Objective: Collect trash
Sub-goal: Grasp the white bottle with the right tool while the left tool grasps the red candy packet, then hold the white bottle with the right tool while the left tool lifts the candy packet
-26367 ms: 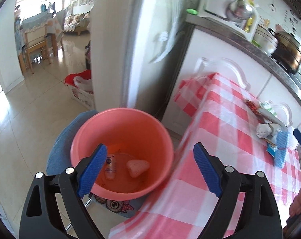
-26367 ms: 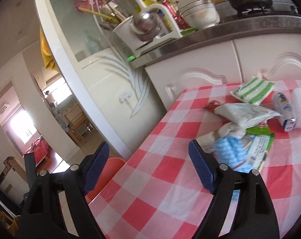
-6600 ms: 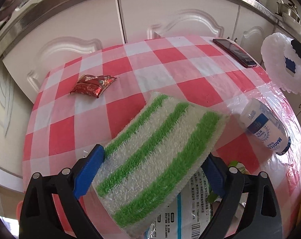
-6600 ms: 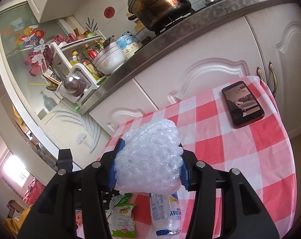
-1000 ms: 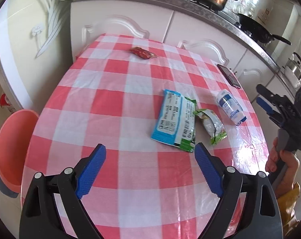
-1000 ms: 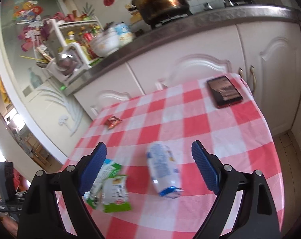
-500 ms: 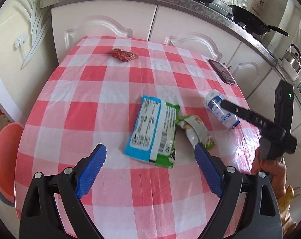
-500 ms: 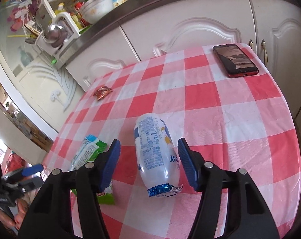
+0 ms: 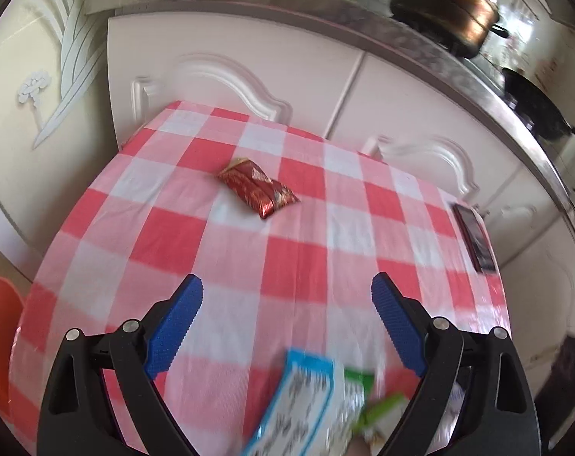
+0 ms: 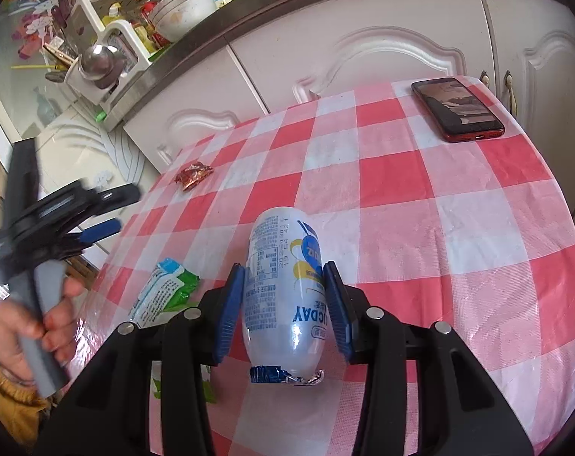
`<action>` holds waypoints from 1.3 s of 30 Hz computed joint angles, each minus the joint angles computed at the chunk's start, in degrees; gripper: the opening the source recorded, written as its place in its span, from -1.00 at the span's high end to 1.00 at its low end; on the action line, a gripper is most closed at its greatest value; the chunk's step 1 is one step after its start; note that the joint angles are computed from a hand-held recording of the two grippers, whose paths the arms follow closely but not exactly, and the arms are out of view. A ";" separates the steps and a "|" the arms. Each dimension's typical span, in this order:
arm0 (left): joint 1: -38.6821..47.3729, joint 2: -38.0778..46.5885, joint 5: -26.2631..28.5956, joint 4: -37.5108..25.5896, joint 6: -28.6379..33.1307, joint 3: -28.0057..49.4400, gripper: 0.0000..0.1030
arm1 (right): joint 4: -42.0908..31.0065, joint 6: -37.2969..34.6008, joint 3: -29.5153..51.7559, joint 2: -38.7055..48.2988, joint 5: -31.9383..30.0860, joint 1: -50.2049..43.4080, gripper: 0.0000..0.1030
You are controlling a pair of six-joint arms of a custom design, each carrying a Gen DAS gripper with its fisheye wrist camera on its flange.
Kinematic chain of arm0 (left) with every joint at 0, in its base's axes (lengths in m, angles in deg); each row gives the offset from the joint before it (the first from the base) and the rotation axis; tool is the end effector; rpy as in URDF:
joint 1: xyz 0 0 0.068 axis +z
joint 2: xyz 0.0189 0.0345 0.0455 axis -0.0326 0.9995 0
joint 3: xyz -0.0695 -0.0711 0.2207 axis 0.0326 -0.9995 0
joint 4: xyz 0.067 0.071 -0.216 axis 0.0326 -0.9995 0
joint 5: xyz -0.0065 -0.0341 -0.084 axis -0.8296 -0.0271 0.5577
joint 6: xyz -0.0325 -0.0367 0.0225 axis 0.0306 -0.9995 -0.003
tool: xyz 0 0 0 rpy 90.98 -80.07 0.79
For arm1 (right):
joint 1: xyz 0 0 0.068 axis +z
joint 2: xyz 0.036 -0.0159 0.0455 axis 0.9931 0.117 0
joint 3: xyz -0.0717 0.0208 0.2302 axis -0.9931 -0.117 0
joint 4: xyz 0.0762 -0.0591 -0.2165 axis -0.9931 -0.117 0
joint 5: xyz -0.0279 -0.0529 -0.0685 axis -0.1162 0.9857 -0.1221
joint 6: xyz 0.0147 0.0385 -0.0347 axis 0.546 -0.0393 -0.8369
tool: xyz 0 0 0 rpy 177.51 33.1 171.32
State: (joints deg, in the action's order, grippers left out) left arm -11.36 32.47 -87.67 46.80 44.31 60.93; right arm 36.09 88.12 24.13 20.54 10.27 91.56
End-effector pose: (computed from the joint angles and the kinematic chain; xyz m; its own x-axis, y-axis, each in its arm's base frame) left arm 0.3097 -0.0532 0.0991 -0.7577 -0.2483 -0.6035 -0.0985 0.9577 -0.2704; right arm 0.2281 0.0468 0.0541 -0.7601 0.1287 -0.6369 -0.2187 0.8724 0.4372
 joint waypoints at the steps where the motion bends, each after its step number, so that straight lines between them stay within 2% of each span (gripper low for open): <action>1: 0.17 3.67 -0.90 -0.48 -1.05 3.73 -0.74 | 0.06 0.13 0.16 0.41 -0.54 -0.34 0.15; 5: 1.11 14.33 -4.24 -3.17 -4.32 16.33 -0.74 | 0.64 0.87 0.40 1.14 -1.64 -1.17 0.15; 9: 1.91 21.01 -5.71 -6.64 -6.64 26.30 -0.74 | 0.51 0.99 0.66 1.40 -2.13 -1.27 0.15; 11: 1.49 24.60 -7.43 -11.00 -6.36 32.49 -0.73 | 0.37 1.09 0.88 1.55 -2.26 -1.31 0.15; 14: 0.60 27.75 -11.01 -15.65 -5.73 38.36 -0.46 | 0.42 1.15 1.09 1.80 -2.51 -1.48 0.15; 18: 0.14 30.96 -12.28 -18.94 -5.85 43.01 0.08 | 0.42 1.36 1.30 2.02 -2.73 -1.64 0.15; 21: -0.21 30.98 -12.85 -17.52 -5.41 42.34 0.24 | 0.75 1.65 1.16 2.09 -2.75 -1.86 0.15; 29: -0.58 26.22 -11.27 -12.93 -2.16 34.40 0.40 | 1.09 1.91 1.17 2.32 -2.65 -1.88 0.15; 39: 0.71 14.26 -5.08 -4.04 1.10 14.97 0.48 | 1.86 1.89 0.71 2.19 -2.94 -2.30 0.15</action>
State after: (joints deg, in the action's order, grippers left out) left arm -10.65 46.73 -92.75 42.76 45.42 75.91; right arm 37.95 90.01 24.85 22.73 7.33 89.26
